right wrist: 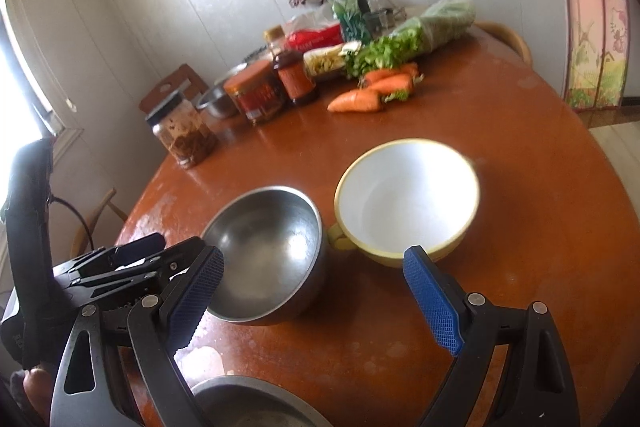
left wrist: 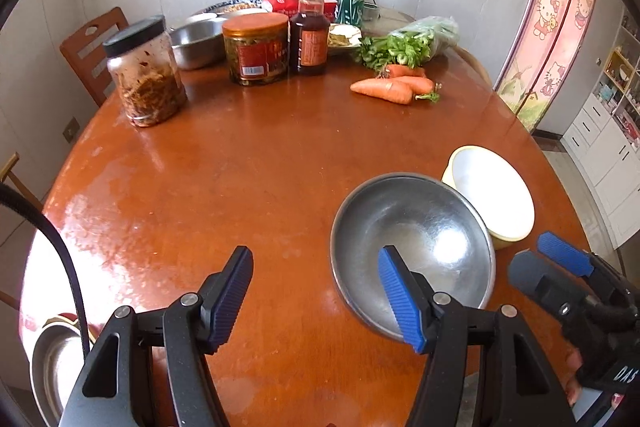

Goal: Organize plates and bowls
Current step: 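Open both tools and move them to the smaller metal bowl, then close both tools on the smaller metal bowl rim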

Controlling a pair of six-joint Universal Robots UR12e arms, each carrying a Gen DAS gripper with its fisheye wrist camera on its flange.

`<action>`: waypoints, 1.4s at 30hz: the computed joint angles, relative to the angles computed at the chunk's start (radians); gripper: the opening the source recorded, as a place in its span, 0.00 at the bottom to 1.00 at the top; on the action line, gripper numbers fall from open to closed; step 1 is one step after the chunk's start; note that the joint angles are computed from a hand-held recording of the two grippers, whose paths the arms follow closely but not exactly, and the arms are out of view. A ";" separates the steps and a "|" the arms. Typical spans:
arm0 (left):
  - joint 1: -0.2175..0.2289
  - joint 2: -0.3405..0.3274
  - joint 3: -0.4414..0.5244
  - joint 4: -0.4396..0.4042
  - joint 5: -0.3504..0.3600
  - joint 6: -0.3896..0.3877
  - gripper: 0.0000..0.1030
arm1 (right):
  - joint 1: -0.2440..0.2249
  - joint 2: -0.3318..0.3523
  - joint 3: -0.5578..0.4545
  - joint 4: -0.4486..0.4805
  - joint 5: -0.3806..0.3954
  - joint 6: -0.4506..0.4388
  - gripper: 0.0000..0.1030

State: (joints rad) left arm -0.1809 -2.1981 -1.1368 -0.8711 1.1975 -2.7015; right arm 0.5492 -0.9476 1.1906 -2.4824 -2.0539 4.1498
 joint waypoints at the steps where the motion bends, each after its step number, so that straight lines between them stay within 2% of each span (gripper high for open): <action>1: -0.001 -0.004 0.004 -0.003 0.003 -0.001 0.63 | -0.001 0.003 -0.005 0.012 0.006 -0.003 0.89; 6: -0.007 -0.024 0.032 -0.039 0.017 0.008 0.63 | -0.012 0.010 -0.013 0.031 0.060 -0.037 0.89; 13: -0.013 -0.039 0.048 -0.060 0.033 0.016 0.63 | -0.018 0.018 -0.014 0.014 0.066 -0.072 0.87; 14: -0.014 -0.041 0.052 -0.065 0.034 0.017 0.63 | -0.019 0.020 -0.016 0.011 0.074 -0.086 0.85; 16: -0.017 -0.044 0.054 -0.062 0.043 0.018 0.63 | -0.019 0.025 -0.023 0.014 0.078 -0.111 0.69; 19: -0.017 -0.046 0.058 -0.074 0.037 0.026 0.63 | -0.021 0.030 -0.031 0.027 0.094 -0.137 0.56; 21: -0.018 -0.048 0.059 -0.080 0.036 0.029 0.63 | -0.020 0.036 -0.041 0.046 0.085 -0.146 0.51; 22: -0.019 -0.048 0.059 -0.077 0.040 0.027 0.63 | -0.021 0.036 -0.039 0.039 0.087 -0.148 0.45; 25: -0.019 -0.049 0.061 -0.084 0.040 0.030 0.63 | -0.023 0.036 -0.035 0.026 0.096 -0.159 0.38; 34: -0.023 -0.048 0.059 -0.095 0.036 0.051 0.63 | -0.029 0.042 -0.043 0.044 0.124 -0.172 0.32; 36: -0.021 -0.044 0.054 -0.097 0.019 0.058 0.60 | -0.029 0.042 -0.043 0.042 0.126 -0.177 0.31; 38: -0.020 -0.041 0.049 -0.097 0.006 0.062 0.52 | -0.030 0.041 -0.040 0.034 0.133 -0.174 0.30; 42: -0.024 -0.041 0.052 -0.122 0.010 0.077 0.43 | -0.028 0.043 -0.042 0.034 0.132 -0.169 0.29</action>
State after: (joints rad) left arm -0.2052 -2.2392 -1.0852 -0.9935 1.2078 -2.6248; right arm 0.5209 -0.9049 1.1487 -2.4482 -1.9215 3.9812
